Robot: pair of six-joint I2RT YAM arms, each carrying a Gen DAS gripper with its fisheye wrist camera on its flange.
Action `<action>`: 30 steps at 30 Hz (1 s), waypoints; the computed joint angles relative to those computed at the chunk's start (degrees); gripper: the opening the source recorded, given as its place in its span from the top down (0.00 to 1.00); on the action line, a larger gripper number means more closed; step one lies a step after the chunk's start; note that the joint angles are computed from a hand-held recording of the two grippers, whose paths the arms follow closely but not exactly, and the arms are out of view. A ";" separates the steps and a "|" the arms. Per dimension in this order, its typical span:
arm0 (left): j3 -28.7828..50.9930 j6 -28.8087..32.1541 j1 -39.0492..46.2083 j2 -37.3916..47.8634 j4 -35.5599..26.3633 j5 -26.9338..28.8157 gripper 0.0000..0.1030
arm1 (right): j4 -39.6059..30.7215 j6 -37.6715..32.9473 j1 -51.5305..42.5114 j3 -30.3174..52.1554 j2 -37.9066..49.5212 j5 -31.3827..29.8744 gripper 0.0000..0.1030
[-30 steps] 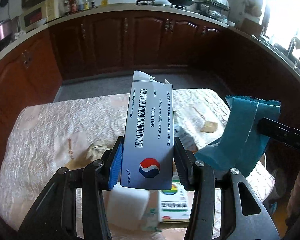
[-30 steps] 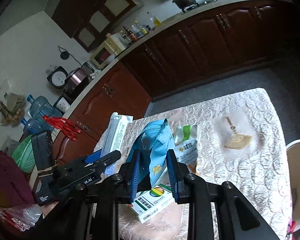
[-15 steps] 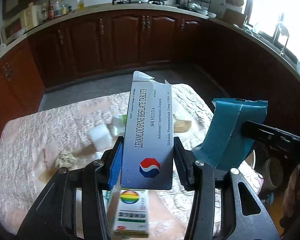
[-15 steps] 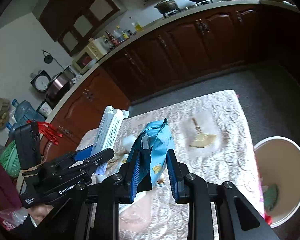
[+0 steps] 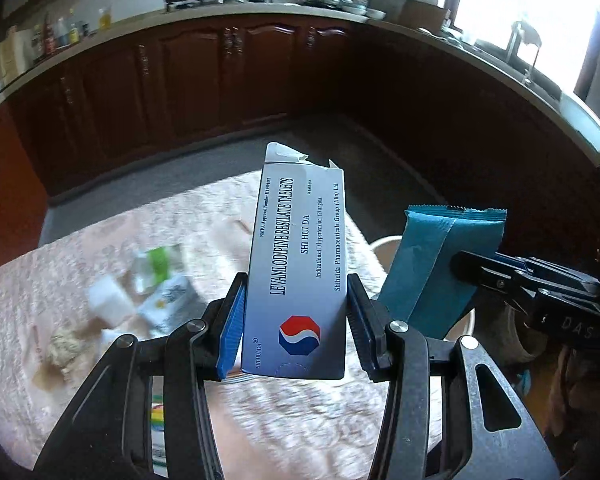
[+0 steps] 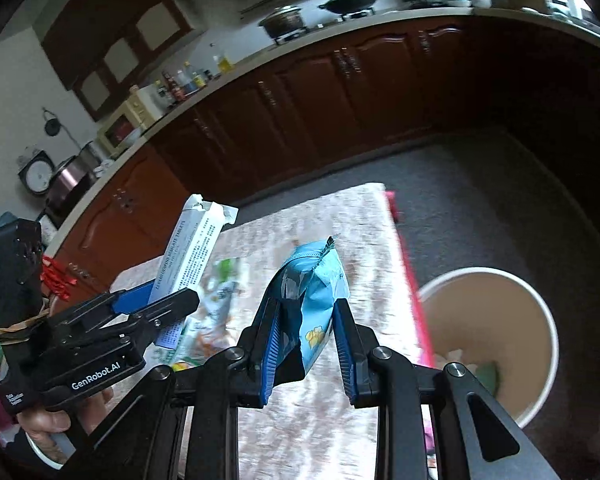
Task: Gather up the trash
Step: 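Carry box and blue packet to the bucket and release both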
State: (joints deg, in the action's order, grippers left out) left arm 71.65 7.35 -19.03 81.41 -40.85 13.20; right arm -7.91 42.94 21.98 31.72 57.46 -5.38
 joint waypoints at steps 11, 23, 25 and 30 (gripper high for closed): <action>4.28 -6.31 -11.49 9.42 1.09 -0.89 0.56 | -9.32 -6.42 -11.30 -5.09 -6.73 -0.20 0.76; 8.50 -10.72 -17.22 18.98 1.98 2.52 0.56 | -6.67 -10.52 -22.88 -11.12 -1.99 -5.03 0.76; 8.31 -11.01 -17.22 19.93 2.29 3.56 0.55 | -5.74 -10.00 -23.64 -11.98 -0.84 -4.43 0.76; 7.19 -10.44 -17.90 20.43 2.38 3.47 0.54 | -3.02 -9.69 -25.68 -13.28 4.53 -5.29 0.65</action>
State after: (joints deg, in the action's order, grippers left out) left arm 78.85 -3.09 -36.93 101.84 -38.47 16.67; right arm -10.92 33.25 -3.70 18.44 61.99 -10.67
